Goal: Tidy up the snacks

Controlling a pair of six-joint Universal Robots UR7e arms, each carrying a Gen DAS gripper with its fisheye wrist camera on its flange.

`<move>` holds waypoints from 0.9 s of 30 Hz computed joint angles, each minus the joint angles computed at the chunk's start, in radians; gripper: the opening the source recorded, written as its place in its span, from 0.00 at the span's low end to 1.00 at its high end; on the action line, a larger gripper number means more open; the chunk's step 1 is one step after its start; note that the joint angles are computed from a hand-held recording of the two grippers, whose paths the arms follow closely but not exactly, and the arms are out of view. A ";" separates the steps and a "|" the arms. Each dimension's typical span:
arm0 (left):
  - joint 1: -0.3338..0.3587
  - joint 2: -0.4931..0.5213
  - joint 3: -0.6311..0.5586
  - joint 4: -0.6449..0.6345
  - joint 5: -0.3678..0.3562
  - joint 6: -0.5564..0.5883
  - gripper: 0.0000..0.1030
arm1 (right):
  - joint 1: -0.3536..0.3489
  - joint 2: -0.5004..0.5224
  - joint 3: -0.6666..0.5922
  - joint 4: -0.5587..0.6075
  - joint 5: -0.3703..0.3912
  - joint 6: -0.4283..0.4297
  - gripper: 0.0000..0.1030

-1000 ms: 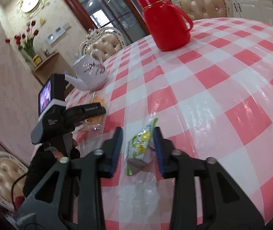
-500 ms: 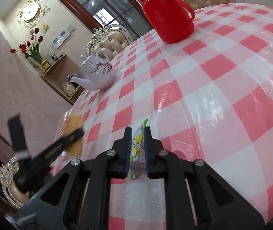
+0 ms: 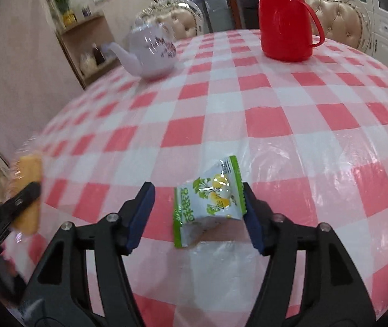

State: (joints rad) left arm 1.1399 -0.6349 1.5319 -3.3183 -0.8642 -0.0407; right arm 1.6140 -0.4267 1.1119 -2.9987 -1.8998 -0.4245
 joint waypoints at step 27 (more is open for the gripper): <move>0.023 -0.046 -0.010 0.131 -0.076 -0.072 0.47 | 0.030 -0.054 0.183 -0.152 0.005 0.027 0.40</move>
State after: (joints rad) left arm 1.1629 -0.6813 1.5219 -3.1876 -0.9404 -0.1130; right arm 1.6442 -0.4810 1.2953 -3.1506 -1.8952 -0.3976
